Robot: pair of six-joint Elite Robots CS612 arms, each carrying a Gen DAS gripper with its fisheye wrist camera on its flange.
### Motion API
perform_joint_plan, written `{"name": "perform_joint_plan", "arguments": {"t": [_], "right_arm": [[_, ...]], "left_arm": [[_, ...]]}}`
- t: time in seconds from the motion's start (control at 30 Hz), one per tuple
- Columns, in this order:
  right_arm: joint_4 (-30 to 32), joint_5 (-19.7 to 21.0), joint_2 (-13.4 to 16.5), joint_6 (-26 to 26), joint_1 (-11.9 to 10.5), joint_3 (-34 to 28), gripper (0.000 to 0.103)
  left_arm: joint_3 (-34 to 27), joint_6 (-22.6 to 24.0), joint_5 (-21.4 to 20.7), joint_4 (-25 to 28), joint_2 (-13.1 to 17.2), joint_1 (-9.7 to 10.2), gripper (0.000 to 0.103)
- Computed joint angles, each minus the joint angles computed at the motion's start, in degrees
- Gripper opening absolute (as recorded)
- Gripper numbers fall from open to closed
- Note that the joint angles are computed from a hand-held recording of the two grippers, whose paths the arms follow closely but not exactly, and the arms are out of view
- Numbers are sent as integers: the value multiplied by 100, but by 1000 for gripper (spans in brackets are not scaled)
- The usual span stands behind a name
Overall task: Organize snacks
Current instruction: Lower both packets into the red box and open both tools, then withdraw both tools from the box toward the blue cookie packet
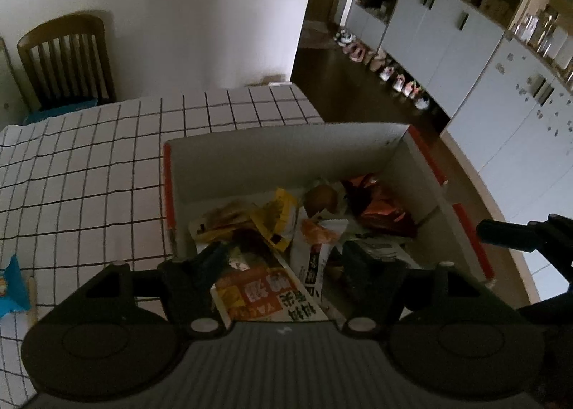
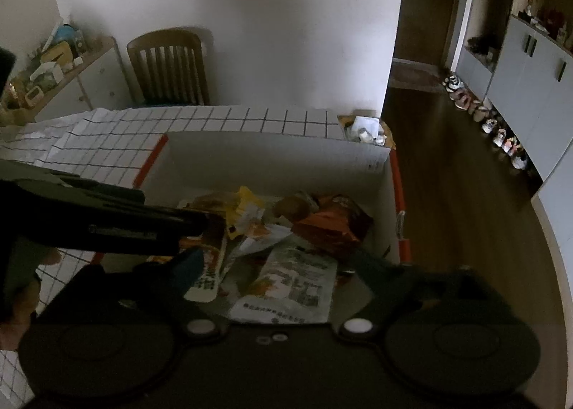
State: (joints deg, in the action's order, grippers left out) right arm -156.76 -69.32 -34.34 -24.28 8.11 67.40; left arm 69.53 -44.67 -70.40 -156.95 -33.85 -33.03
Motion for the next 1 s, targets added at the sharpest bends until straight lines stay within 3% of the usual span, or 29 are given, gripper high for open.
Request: {"name": "perform_joint_plan", "arguments": {"t": [0.4, 0.67, 0.73, 0.9, 1.0], "right_arm": [[-486, 267, -403, -157, 31, 619, 100], [-790, 539, -627, 105, 123, 958, 101], [-904, 586, -665, 225, 162, 1033, 102], [-992, 740, -751, 411, 277, 1199, 102], [-1071, 786, -796, 414, 369, 1303, 102]], "left_arm": [[1029, 33, 276, -840, -592, -131, 80], [1851, -4, 462, -1456, -1011, -162, 82], [2056, -73, 480, -1578, -1111, -154, 90], [2563, -169, 503, -1820, -1348, -110, 93], [2889, -168, 484, -2146, -1471, -69, 103]]}}
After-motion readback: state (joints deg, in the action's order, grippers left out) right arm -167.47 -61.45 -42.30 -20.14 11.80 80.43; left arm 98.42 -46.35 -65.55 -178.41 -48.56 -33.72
